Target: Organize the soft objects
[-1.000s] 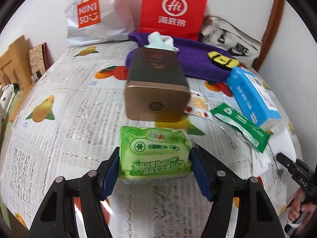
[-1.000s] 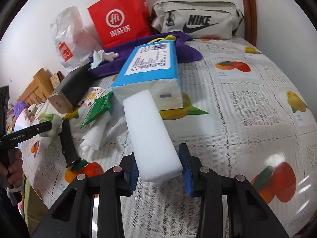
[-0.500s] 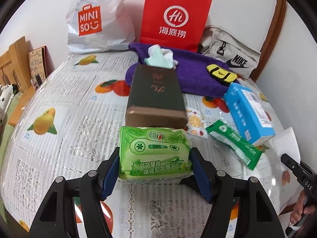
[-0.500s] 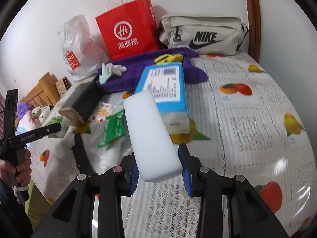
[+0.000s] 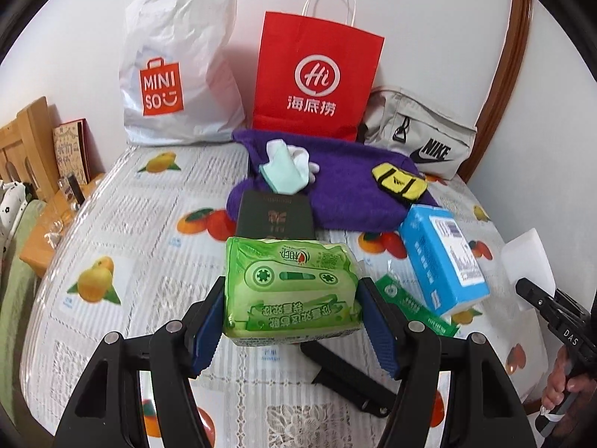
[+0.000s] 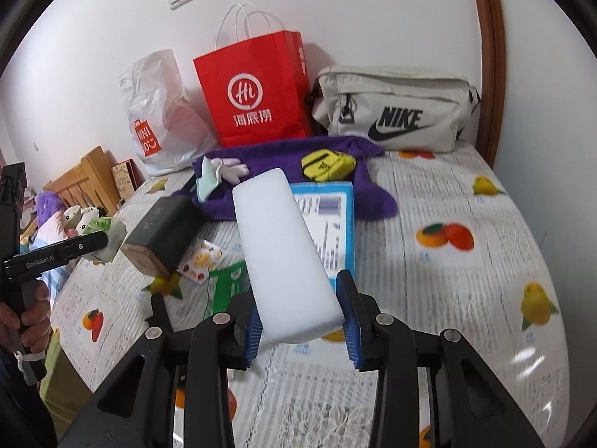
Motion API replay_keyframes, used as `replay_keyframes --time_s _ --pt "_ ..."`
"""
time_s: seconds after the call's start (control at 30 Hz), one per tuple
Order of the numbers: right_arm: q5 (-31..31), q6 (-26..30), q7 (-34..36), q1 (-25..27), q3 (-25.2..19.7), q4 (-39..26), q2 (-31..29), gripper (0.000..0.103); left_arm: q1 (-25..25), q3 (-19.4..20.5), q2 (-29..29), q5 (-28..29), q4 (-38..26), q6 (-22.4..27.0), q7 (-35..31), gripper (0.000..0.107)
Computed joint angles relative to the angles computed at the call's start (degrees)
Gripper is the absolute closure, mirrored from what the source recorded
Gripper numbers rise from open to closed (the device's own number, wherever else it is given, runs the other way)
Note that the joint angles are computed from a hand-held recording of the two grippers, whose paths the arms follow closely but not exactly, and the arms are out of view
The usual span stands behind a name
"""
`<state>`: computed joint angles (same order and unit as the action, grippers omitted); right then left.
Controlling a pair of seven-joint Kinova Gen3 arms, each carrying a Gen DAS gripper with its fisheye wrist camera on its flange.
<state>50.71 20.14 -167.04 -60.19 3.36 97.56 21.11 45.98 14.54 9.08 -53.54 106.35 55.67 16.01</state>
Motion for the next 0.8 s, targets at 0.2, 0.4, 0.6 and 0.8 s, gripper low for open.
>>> replay_keyframes --time_s 0.2,0.4,0.6,0.8 --pt "-3.6 0.9 5.2 2.5 -1.7 -3.3 1.0 0.066 -1.7 -0.6 -0.1 0.7 -1.4 -0.6 -2.7 0.042" --pt "-9.7 1.0 12.4 5.0 -2.4 -7.2 3.1 0.066 -3.6 -1.6 0.1 1.7 -2.3 -2.1 -5.1 0.042" --pt "-16.0 1.5 19.3 6.8 -2.2 -11.4 5.6 0.066 -5.7 -3.0 1.2 3.2 -3.9 -4.1 -9.0 0.042" --pt "-22.0 2.5 25.9 8.6 -2.4 -15.7 8.1 0.066 -7.2 -4.9 2.4 4.3 -5.5 -6.0 -12.5 0.042"
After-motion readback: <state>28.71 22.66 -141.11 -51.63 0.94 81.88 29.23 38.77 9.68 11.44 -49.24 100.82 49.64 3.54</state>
